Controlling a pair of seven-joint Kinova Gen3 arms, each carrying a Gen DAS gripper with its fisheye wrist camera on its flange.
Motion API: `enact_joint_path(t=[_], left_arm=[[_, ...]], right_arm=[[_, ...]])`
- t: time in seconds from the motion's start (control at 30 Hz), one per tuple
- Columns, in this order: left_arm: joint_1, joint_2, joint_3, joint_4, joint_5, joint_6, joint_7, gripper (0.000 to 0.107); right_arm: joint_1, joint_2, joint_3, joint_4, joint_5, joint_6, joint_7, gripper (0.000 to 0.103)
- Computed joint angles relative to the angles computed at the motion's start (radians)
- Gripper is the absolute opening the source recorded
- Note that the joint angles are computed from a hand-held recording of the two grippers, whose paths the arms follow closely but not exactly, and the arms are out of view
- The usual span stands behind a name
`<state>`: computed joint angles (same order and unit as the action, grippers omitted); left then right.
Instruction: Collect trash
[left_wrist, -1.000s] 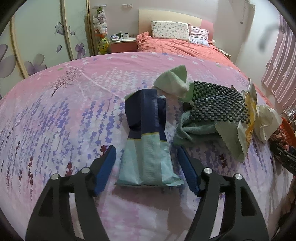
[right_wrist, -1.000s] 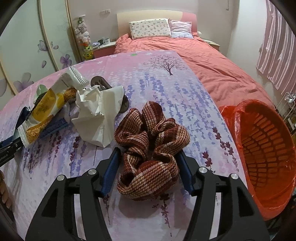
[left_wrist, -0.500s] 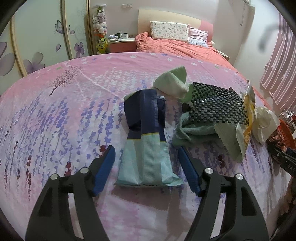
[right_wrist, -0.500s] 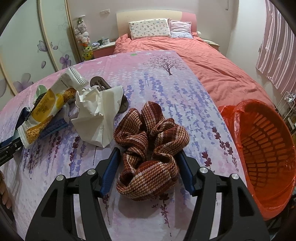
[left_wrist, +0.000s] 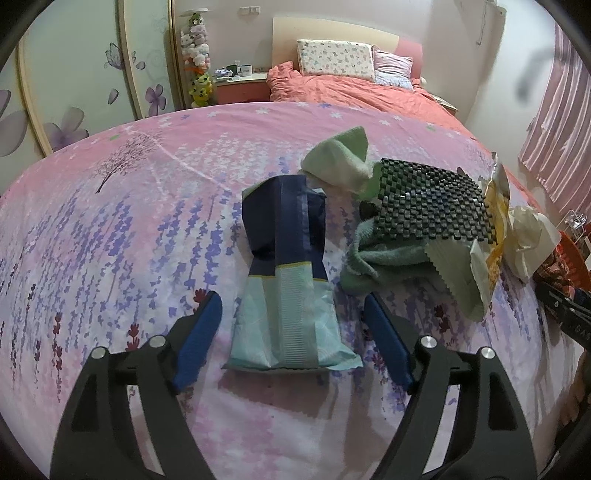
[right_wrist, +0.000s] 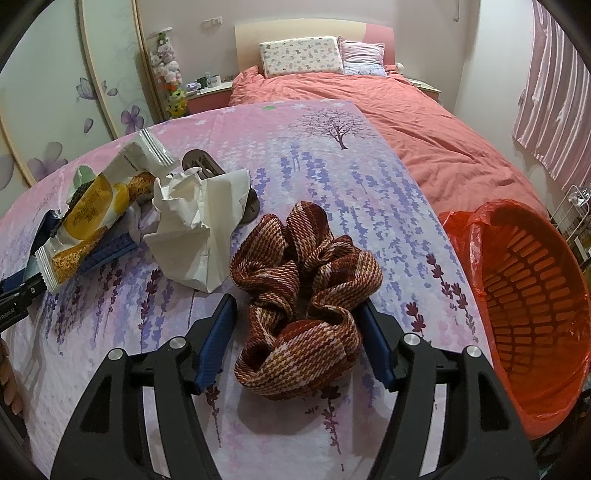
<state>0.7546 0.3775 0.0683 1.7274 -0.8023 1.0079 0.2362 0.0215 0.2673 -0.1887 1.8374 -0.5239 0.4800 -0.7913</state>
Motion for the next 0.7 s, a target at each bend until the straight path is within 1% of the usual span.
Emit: enact_joint_path(t=[0.07,0.13,0.2,0.23,0.27,0.3,0.33,0.37,0.43,0.47,0.5,0.7], left_arm=[[-0.002,-0.005,0.000,0.007,-0.006,-0.011,-0.002,0.078],[-0.007,0.001,0.002,-0.002,0.000,0.007,-0.022,0.074],[-0.011,0.004,-0.001,-0.008,0.001,0.017,-0.033,0.067],[-0.013,0.002,-0.003,-0.006,-0.001,0.017,-0.034,0.063],[-0.012,0.000,-0.006,-0.003,-0.006,0.017,-0.029,0.051],[-0.013,-0.005,-0.009,0.005,-0.013,0.010,-0.018,0.048],[-0.016,-0.016,-0.011,0.022,-0.023,-0.013,-0.004,0.047],[-0.017,-0.024,-0.010,0.032,-0.029,-0.023,0.006,0.044],[-0.016,-0.037,-0.006,0.054,-0.044,-0.036,0.024,0.042],[-0.011,-0.038,-0.003,0.056,-0.051,-0.026,0.034,0.042],[-0.003,-0.040,0.001,0.059,-0.060,-0.014,0.046,0.041],[0.039,-0.055,0.040,0.043,-0.087,0.085,0.082,0.041]], right_arm=[[0.003,-0.001,-0.003,0.003,-0.007,-0.003,0.005,0.064],[0.001,0.001,-0.004,0.001,-0.011,-0.005,0.002,0.064],[0.019,0.008,-0.013,-0.006,-0.036,0.005,0.017,0.063],[0.030,0.011,-0.017,-0.007,-0.053,0.008,0.025,0.055],[0.042,0.010,-0.019,-0.006,-0.070,0.009,0.033,0.050],[0.056,0.012,-0.025,-0.006,-0.091,0.013,0.050,0.040],[0.064,0.015,-0.025,-0.010,-0.101,0.022,0.061,0.035],[0.071,0.015,-0.025,-0.010,-0.112,0.029,0.073,0.034],[0.085,0.013,-0.021,-0.010,-0.133,0.047,0.095,0.032],[0.092,0.010,-0.020,-0.007,-0.148,0.051,0.109,0.032],[0.114,0.005,-0.026,0.000,-0.179,0.062,0.140,0.031],[0.160,-0.024,-0.001,0.016,-0.300,0.097,0.272,0.031]])
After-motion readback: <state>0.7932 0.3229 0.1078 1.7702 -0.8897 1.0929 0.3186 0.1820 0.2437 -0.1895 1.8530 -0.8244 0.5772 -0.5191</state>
